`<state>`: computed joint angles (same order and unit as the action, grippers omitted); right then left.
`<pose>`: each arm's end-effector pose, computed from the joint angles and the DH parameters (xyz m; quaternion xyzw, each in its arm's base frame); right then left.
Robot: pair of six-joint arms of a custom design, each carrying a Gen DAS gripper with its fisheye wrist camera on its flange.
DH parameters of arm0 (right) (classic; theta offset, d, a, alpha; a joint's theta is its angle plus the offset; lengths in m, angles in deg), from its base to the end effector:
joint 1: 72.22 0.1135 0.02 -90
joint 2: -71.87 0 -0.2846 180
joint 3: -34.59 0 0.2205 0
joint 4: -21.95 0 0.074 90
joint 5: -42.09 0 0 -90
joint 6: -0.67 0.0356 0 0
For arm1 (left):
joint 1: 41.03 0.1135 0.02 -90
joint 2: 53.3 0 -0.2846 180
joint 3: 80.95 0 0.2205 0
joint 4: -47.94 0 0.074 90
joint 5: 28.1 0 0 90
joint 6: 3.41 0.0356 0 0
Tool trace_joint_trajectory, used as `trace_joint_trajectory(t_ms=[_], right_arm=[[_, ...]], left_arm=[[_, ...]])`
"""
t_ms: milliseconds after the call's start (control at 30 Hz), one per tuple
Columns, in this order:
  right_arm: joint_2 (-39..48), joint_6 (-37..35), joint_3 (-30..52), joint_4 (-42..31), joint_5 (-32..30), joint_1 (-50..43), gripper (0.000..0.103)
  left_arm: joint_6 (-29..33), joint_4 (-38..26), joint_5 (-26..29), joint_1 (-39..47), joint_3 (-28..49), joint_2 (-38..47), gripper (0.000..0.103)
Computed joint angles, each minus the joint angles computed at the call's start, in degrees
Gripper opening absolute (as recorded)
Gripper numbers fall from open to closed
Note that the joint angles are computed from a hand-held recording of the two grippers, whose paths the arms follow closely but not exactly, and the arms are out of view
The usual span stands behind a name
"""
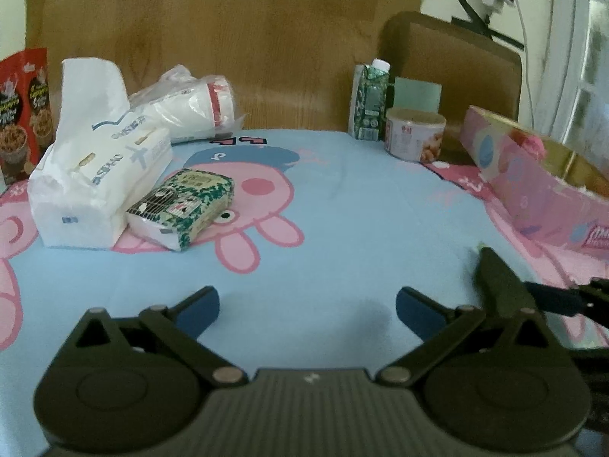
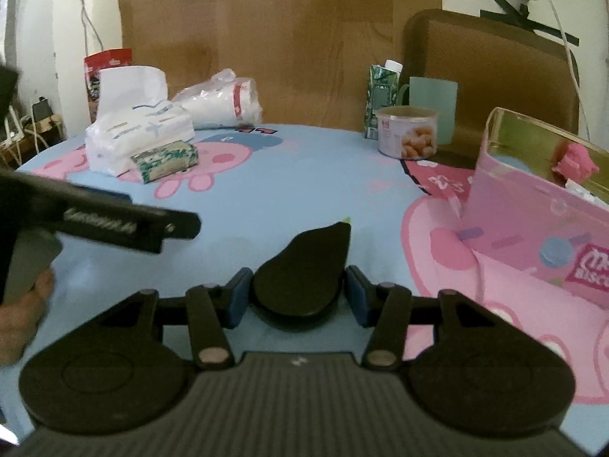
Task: Organize soft objects
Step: 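Grasp the black comb with the right gripper, then grasp the black comb with the left gripper while the right gripper releases it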
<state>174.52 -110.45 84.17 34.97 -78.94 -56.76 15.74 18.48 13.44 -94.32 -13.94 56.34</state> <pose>0.2792 0.0963 0.1477 -0.3814 0.7939 0.2221 0.4183 0.2054 -0.2309 0.1393 -0.2006 0.8805 0.0645 0.4247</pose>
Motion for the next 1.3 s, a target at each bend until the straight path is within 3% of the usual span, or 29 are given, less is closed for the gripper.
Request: trace_joint_trajectory(t_ms=[200,300,433,567,767,833,967,1067,1300], right_arm=[[-1.31,-2.67,-1.53,-1.32,-3.54,-3.15,0.055],[-1.29,-3.71,-1.45,-2.17,-5.13,-4.46,0.056],[-0.81,-4.59,-1.58,-2.26,-7.58,-6.13,0.056],[-0.47,-5.63,-2.3,-1.29,-8.92,-6.84,0.055],[0.98,-4.1,-0.15,-3.91,-13.91,-9.19,0.055],[1.04,-3.16,-0.51,-3.08,-15.4,-9.9,0.055],[0.96,-0.86,-2.48,1.54,-17.94,-11.35,0.055],[1.45,2.08,-2.79,3.9,-18.66,-12.59,0.055],[0.56,10.73,-3.91,18.01,-21.06,-17.51,0.055]], left_arm=[[0.08,-6.92,0.36,-0.49,5.94,3.41,0.103],[-0.12,-6.9,0.8,-0.54,6.15,3.28,0.102],[0.08,-2.7,3.42,-0.69,4.24,0.74,0.102],[4.95,4.79,9.81,-0.46,3.01,-1.52,0.098],[7.01,15.0,18.38,0.98,1.21,-2.59,0.097],[7.68,19.23,21.49,1.95,0.36,-2.51,0.089],[9.57,24.59,27.82,4.06,0.19,-1.43,0.048],[11.13,27.06,31.0,5.09,1.08,-1.14,0.031],[22.02,17.93,28.55,4.56,16.92,1.51,0.03]])
